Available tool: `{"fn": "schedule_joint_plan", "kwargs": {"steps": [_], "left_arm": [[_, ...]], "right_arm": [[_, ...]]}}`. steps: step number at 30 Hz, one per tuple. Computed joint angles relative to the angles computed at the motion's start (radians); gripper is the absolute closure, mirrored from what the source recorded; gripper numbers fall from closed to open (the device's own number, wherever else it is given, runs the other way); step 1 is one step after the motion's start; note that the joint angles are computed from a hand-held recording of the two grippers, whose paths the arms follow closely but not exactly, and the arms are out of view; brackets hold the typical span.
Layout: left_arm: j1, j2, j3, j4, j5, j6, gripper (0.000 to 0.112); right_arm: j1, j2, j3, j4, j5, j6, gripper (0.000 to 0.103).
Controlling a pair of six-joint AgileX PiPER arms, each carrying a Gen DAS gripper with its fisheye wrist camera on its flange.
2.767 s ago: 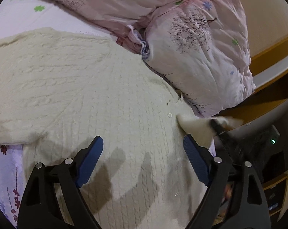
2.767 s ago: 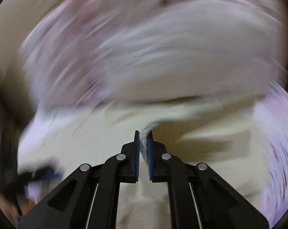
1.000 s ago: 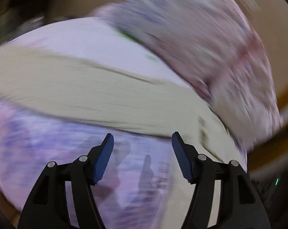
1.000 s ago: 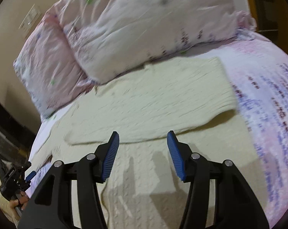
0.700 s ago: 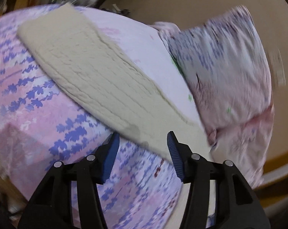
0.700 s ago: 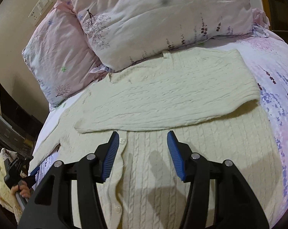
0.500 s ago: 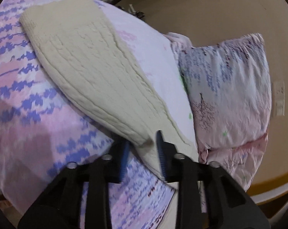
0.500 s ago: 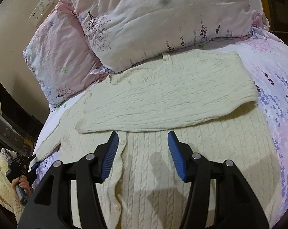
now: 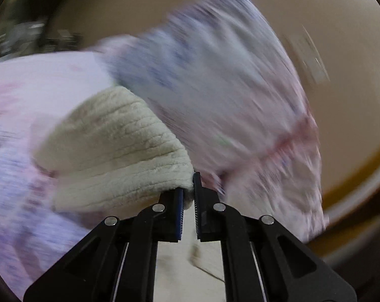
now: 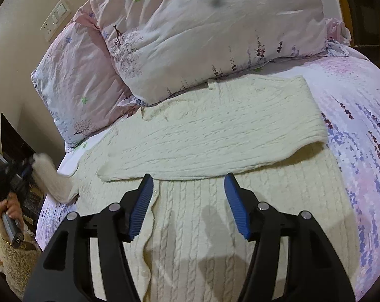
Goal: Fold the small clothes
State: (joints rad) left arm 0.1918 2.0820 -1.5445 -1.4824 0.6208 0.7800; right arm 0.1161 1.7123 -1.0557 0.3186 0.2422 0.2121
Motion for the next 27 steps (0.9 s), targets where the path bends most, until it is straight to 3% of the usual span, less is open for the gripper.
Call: {"fn": "schedule_joint_plan", "kwargs": {"steps": [4,10,15,17,18,19,23,27], "left_arm": [[-0.192,0.087,-0.164,0.123,0.002,-0.080,0.106],[-0.413,0.271,-0.427,0.423,0.027,-0.310,0.106],[-0.525,0.418,-0.687,0.713,0.194,-0.475,0.104],[-0.523,0.378,-0.619,0.693,0.198,-0.400,0.087],[-0.508,0.349,-0.568,0.644,0.198,-0.342,0.066],[-0.479,0.301,-0.481,0.556,0.193,-0.245,0.054],[-0.361,0.178,-0.257,0.406,0.141,-0.056,0.054],[-0.264,0.185,-0.242,0.456,0.118,-0.133,0.056]], "right_arm": [[-0.005,-0.024,0.022,-0.103,-0.007,0.088,0.044],[-0.032,-0.045,0.047,-0.196,-0.005,0.172,0.044],[-0.046,-0.045,0.032,-0.231,0.016,0.195,0.044],[-0.046,-0.047,0.013,-0.245,0.025,0.190,0.044],[-0.049,-0.044,-0.001,-0.227,0.032,0.162,0.044],[-0.051,-0.037,-0.022,-0.194,0.045,0.116,0.044],[-0.033,0.047,-0.188,-0.045,0.151,-0.147,0.044],[0.066,0.179,-0.394,-0.098,0.238,-0.267,0.045]]}}
